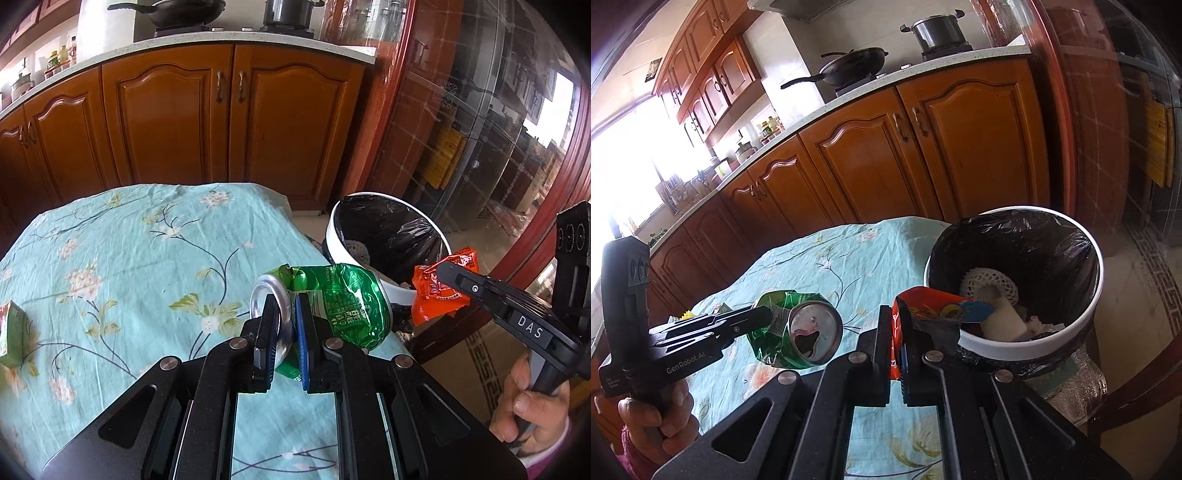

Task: Collect trash
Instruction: 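Carry both items over the bin and open both tools to drop them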

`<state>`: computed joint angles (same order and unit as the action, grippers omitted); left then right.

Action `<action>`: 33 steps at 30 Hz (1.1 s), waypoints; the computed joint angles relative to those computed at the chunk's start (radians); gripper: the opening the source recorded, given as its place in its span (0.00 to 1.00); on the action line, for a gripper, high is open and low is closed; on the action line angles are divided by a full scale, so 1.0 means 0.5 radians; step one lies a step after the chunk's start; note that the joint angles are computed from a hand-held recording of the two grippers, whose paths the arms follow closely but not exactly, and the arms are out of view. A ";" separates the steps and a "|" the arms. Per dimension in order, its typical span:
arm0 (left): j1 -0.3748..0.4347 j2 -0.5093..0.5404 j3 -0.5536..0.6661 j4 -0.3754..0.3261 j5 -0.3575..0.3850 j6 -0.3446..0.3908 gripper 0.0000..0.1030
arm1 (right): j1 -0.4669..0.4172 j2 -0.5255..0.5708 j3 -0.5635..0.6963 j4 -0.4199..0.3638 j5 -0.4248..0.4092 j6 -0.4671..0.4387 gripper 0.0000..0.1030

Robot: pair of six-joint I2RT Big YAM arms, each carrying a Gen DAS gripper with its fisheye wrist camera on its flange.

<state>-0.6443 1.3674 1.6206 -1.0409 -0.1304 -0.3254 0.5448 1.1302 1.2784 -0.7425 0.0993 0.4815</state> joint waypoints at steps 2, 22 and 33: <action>-0.015 0.042 0.044 -0.002 0.003 0.011 0.08 | -0.031 -0.009 -0.005 -0.005 -0.008 -0.007 0.03; -0.080 0.615 0.763 -0.177 0.091 0.150 0.08 | -0.407 0.094 0.095 -0.076 -0.210 -0.129 0.03; -0.109 0.880 1.070 -0.350 0.068 0.247 0.08 | -0.517 0.214 0.176 -0.148 -0.337 -0.178 0.03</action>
